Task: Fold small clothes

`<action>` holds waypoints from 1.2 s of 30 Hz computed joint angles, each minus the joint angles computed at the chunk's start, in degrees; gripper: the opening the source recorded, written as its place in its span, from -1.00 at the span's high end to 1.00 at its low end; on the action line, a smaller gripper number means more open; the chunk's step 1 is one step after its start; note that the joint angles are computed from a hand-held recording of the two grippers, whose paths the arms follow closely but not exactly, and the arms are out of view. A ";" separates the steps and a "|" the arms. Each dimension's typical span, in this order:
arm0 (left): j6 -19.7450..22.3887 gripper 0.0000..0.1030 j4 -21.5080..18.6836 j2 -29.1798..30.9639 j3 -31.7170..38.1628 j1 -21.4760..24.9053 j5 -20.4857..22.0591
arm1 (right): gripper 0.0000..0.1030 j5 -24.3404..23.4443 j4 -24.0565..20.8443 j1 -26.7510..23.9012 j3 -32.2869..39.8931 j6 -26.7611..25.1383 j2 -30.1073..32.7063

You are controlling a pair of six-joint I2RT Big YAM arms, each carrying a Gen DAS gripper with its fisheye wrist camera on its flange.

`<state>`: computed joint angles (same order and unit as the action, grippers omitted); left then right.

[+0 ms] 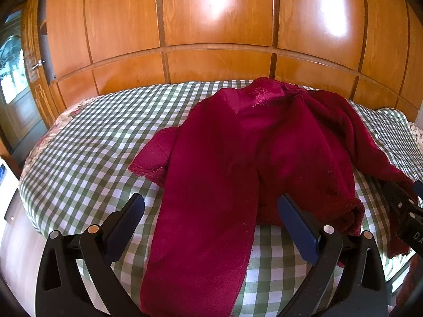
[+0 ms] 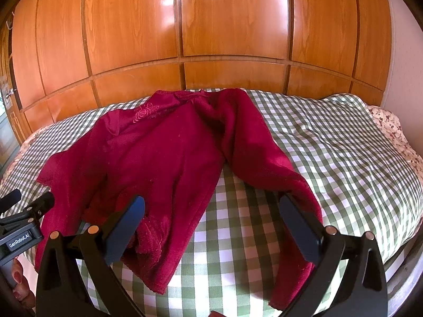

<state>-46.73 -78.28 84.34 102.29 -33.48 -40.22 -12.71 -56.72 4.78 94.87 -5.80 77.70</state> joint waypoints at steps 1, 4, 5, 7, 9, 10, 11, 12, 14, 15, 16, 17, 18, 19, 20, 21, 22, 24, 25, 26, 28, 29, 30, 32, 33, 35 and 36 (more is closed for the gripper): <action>0.04 -0.94 0.04 0.00 0.00 0.00 0.12 | -0.97 0.13 0.09 -0.02 -0.14 -0.03 -0.10; 0.02 -0.94 -0.26 0.39 0.45 0.04 0.26 | -0.97 -0.05 0.06 -0.06 -0.29 -0.17 -0.20; 0.09 -0.94 -0.22 0.37 0.43 0.03 0.31 | -0.97 0.07 -0.04 -0.02 -0.33 -0.28 -0.22; 0.26 -0.94 -0.23 0.48 0.58 0.06 0.37 | -0.97 0.04 0.06 0.02 -0.57 -0.36 -0.37; 0.33 -0.94 -0.23 0.55 0.67 0.06 0.43 | -0.97 0.21 -0.35 0.07 -0.15 -0.56 -0.05; 0.44 -0.94 -0.26 0.67 0.82 0.12 0.54 | -0.97 0.18 -0.32 0.06 -0.15 -0.56 -0.04; 0.46 -0.94 -0.36 0.78 0.93 0.16 0.57 | -0.97 0.05 -0.39 0.03 0.00 -0.56 0.09; 0.43 -0.94 -0.32 0.76 0.92 0.17 0.61 | -0.97 0.13 -0.51 0.07 0.04 -0.59 0.13; 0.43 -0.94 -0.43 0.88 1.05 0.21 0.82 | -0.97 0.10 -0.63 0.09 0.05 -0.49 0.15; 0.41 -0.94 -0.50 0.92 1.09 0.23 0.88 | -0.97 -0.07 -0.60 0.08 0.02 -0.38 0.13; 0.44 -0.94 -0.53 0.98 1.17 0.26 0.94 | -0.97 -0.17 -0.69 0.05 0.10 -0.40 0.19; 0.52 -0.94 -0.51 0.99 1.18 0.27 1.00 | -0.97 -0.09 -0.62 0.07 0.07 -0.36 0.14; 0.56 -0.94 -0.53 1.06 1.23 0.26 1.00 | -0.97 -0.11 -0.42 0.03 -0.05 -0.33 0.07; 0.59 -0.94 -0.52 1.05 1.21 0.25 1.01 | -0.97 -0.21 -0.36 0.03 -0.14 -0.34 -0.01; 0.61 -0.94 -0.49 1.08 1.26 0.24 1.06 | -0.97 -0.26 -0.48 0.02 -0.04 -0.39 0.08; 0.70 -0.94 -0.46 1.12 1.29 0.26 1.13 | -0.97 -0.25 -0.58 0.00 0.02 -0.39 0.11; 0.75 -0.94 -0.47 1.16 1.31 0.25 1.17 | -0.97 -0.32 -0.55 -0.03 0.00 -0.37 0.10; 0.77 -0.94 -0.45 1.15 1.28 0.26 1.20 | -0.97 -0.20 -0.73 0.03 0.09 -0.46 0.17; 0.81 -0.94 -0.41 1.16 1.28 0.26 1.22 | -0.97 -0.11 -0.79 0.05 0.14 -0.51 0.19; 0.80 -0.94 -0.50 1.19 1.31 0.26 1.24 | -0.97 -0.13 -0.73 0.02 0.19 -0.49 0.22; 0.85 -0.94 -0.30 1.14 1.17 0.28 1.28 | -0.97 -0.21 -0.82 0.03 0.26 -0.48 0.26; 0.89 -0.94 -0.31 1.16 1.22 0.30 1.32 | -0.97 -0.17 -0.77 0.04 0.21 -0.45 0.22; 0.89 -0.94 -0.34 1.20 1.21 0.29 1.33 | -0.97 -0.21 -0.64 0.02 0.10 -0.39 0.14; 1.11 -0.94 -0.03 1.13 1.07 0.36 1.69 | -0.97 -0.47 -0.73 -0.01 0.20 -0.41 0.24; 1.40 -0.94 0.26 1.05 0.94 0.43 2.16 | -0.97 -0.67 -0.72 -0.05 0.21 -0.35 0.25; 1.92 -0.94 0.75 0.89 0.66 0.67 3.07 | -0.97 -1.10 -0.22 -0.23 0.24 -0.49 0.29; 2.18 -0.94 0.95 0.84 0.57 0.74 3.41 | -0.97 -1.24 0.29 -0.31 0.23 -0.86 0.29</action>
